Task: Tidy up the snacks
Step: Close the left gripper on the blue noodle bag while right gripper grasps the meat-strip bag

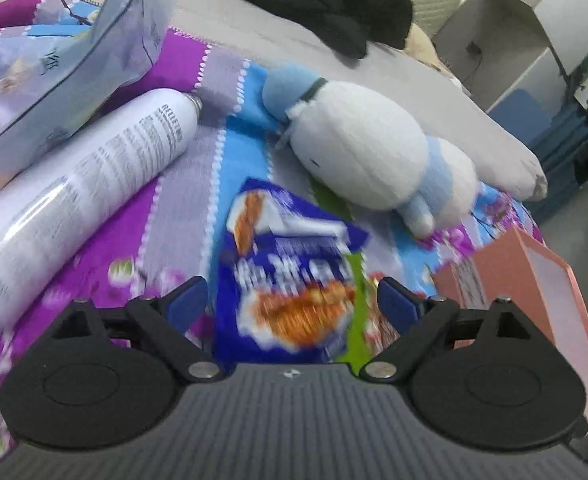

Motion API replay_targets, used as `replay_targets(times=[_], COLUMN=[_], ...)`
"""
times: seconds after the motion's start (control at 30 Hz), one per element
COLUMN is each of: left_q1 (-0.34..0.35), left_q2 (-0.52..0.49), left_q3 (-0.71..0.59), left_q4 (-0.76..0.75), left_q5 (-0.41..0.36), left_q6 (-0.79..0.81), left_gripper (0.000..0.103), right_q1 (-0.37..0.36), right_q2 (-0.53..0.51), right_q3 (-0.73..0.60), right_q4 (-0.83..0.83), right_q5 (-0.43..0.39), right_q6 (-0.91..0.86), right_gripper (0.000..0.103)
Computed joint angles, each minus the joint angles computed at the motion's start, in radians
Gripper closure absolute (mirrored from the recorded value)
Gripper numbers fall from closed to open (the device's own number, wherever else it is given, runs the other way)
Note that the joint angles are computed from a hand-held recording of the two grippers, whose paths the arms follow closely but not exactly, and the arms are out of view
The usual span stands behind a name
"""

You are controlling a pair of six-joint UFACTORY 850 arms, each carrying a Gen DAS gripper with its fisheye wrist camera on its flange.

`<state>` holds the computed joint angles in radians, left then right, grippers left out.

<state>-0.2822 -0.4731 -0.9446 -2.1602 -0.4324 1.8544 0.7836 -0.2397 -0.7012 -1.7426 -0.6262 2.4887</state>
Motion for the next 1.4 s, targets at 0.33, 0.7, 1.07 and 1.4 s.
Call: replay_targets(times=[0.33, 0.7, 1.07, 1.4], left_q1=[-0.037, -0.064, -0.083, -0.144], left_q2=[-0.133, -0.067, 0.127, 0.384], left_q3=[-0.177, -0.122, 0.098, 0.344], left_q4=[0.239, 0.234, -0.062, -0.196], left_q5=[0.113, 0.164, 0.154, 0.180], left_q6=[-0.168, -0.175, 0.074, 0.160], left_gripper=[0.011, 0.028, 0.029, 0.029], right_q1=[-0.077, -0.124, -0.063, 0.075], right_q2=[-0.132, -0.122, 0.001, 0.170], right_q3=[-0.105, -0.106, 0.002, 0.131], right_q4=[0.059, 0.016, -0.018, 0.066], right_q5=[0.032, 0.126, 0.106, 0.091], right_q6=[-0.114, -0.064, 0.014, 0.081], right_gripper=[0.020, 0.032, 0.067, 0.100])
